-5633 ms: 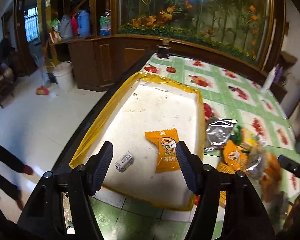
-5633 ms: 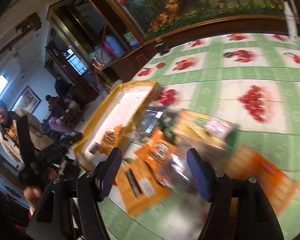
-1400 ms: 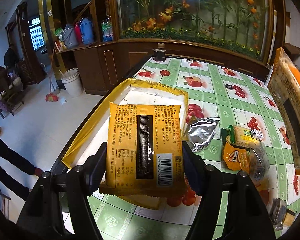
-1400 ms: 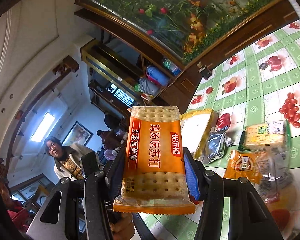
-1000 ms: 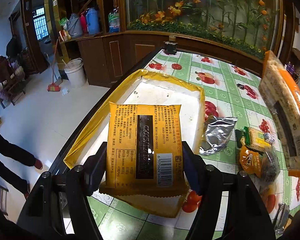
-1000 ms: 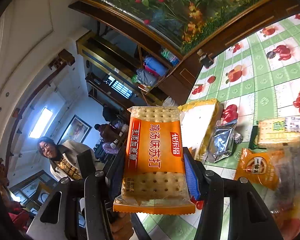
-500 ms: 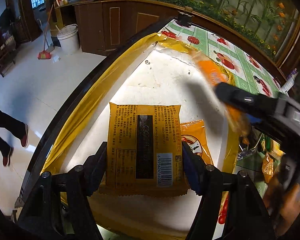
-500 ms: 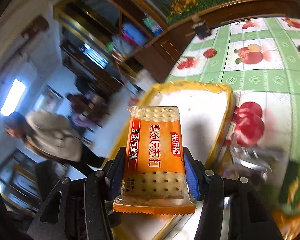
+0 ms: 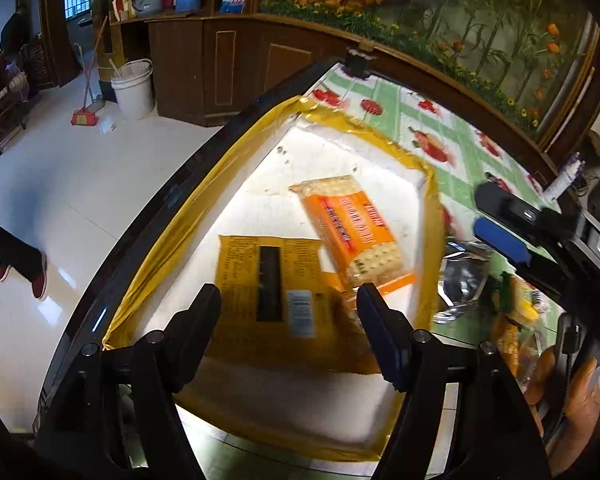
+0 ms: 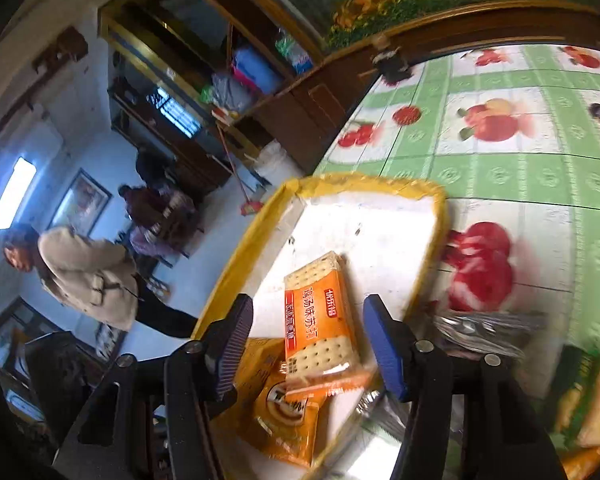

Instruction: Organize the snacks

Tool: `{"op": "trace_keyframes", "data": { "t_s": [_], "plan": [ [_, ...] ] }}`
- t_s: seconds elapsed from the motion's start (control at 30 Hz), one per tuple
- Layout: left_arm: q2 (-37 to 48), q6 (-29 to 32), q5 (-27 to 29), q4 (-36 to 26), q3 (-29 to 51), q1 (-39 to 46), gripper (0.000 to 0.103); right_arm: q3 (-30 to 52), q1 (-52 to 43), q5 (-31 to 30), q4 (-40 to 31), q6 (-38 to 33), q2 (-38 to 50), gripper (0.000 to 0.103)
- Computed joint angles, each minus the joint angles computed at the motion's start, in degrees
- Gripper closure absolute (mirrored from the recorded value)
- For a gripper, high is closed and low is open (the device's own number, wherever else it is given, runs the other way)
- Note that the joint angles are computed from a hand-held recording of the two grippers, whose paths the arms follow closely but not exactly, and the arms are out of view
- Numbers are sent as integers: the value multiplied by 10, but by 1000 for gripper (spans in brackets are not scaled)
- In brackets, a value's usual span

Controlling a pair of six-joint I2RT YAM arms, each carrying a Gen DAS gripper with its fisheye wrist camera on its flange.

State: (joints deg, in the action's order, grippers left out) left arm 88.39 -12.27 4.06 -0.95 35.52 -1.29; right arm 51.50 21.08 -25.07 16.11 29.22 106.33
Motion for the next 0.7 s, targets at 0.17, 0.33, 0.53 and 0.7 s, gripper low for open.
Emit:
{"op": "trace_keyframes", "data": {
  "t_s": [0.17,0.33,0.53,0.7],
  "plan": [
    [-48,-19,-6,-10,-12,-48,32,-144,-95,-22,5,-14,-158,34],
    [-69,-34,-20,-17,-19,-119,32,-242,-207,-65,-57,-57,-298,31],
    [-76,-46,-43,-25,-19,-215,32,-308,-349,-144,-187,-142,-443,31],
    [-77,-48,-72,-28,-17,-288,32,-315,-461,-190,-347,-278,-529,26]
  ]
}}
